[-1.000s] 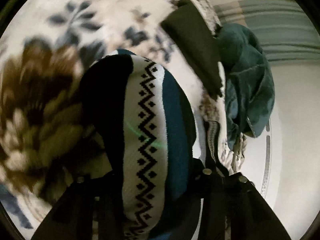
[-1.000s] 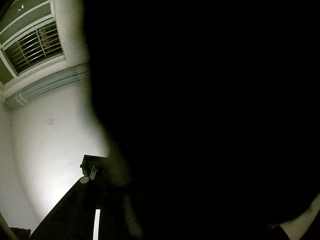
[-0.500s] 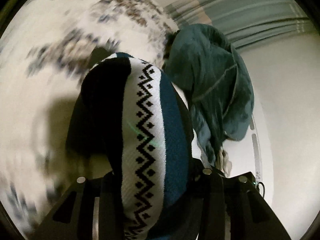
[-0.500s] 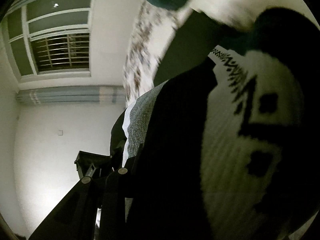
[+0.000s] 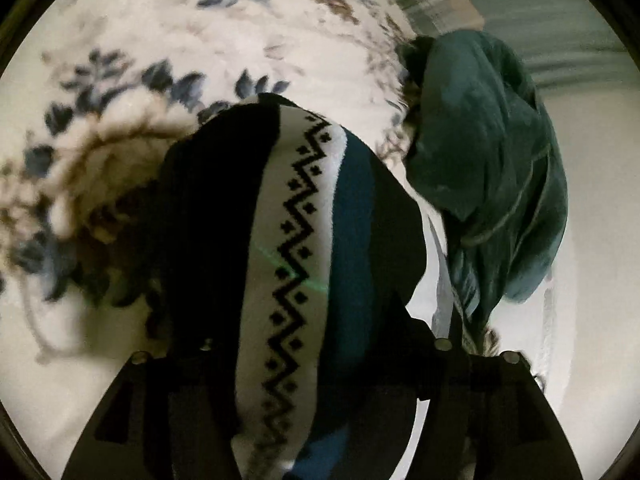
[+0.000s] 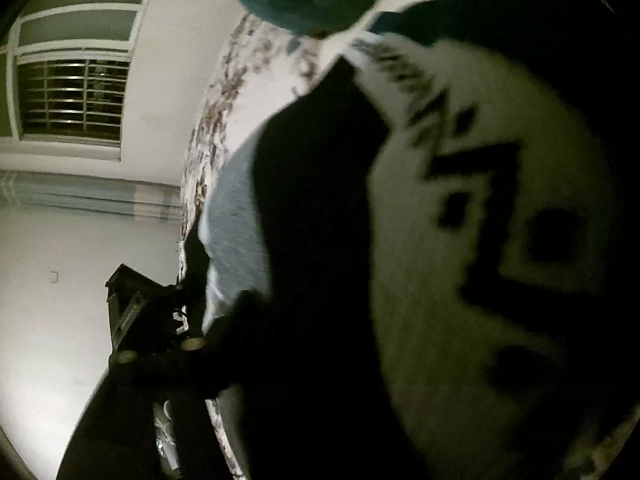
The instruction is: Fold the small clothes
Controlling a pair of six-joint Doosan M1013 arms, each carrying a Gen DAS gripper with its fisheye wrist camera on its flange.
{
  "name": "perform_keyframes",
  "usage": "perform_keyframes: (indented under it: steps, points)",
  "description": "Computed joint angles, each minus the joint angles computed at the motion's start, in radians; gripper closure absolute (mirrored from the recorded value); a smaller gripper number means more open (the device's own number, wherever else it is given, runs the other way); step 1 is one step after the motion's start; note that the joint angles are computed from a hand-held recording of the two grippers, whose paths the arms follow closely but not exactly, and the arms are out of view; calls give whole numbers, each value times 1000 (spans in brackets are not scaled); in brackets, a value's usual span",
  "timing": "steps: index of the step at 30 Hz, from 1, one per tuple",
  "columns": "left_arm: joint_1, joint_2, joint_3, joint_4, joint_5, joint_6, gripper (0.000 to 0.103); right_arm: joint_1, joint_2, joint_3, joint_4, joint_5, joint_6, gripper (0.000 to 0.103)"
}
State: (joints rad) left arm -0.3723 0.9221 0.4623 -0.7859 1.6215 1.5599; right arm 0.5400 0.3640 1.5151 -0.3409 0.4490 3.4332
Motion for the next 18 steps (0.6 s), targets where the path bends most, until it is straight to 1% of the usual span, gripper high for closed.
perform_keyframes:
  steps: [1, 2, 3, 5, 6, 7, 8, 9, 10, 11, 12, 13, 16, 17, 18]
  points:
    - [-3, -18, 17, 32, -8, 30, 45, 10, -9, -12, -5, 92, -31, 26]
    - [-6, -47, 51, 71, -27, 64, 45, 22, -12, -34, -8, 190, -60, 26]
    - [-9, -62, 66, 97, -40, 79, 45, 30, -10, -56, -8, 258, -83, 26]
    - [-19, -122, 142, 187, -101, 114, 39, 59, 10, -131, -21, 499, -170, 25]
    - [-24, -137, 153, 223, -118, 119, 35, 63, 17, -154, -17, 567, -203, 22]
    - [-34, -162, 180, 293, -147, 127, 24, 66, 14, -152, -11, 601, -217, 21]
    - [-47, -187, 209, 367, -180, 129, 17, 70, 27, -180, -2, 668, -246, 21]
    - [-58, -209, 236, 433, -211, 130, 16, 72, 18, -169, -1, 697, -256, 20]
    - [-67, -231, 266, 479, -237, 128, 15, 78, 33, -200, -10, 754, -279, 16]
    - [-78, -253, 293, 533, -258, 117, 13, 84, 58, -247, -19, 836, -303, 12]
    - [-88, -274, 319, 577, -274, 108, 9, 100, 59, -266, -28, 893, -311, 3]
    - [-93, -295, 350, 604, -293, 106, 0, 97, 65, -291, -34, 929, -331, 0]
    - [-114, -352, 415, 684, -341, 80, 0, 121, 83, -379, -91, 1079, -377, 0]
    - [-120, -367, 425, 711, -340, 72, 0, 128, 95, -417, -106, 1131, -402, 0]
    - [-124, -375, 426, 725, -332, 67, 0, 124, 115, -460, -115, 1165, -425, 0]
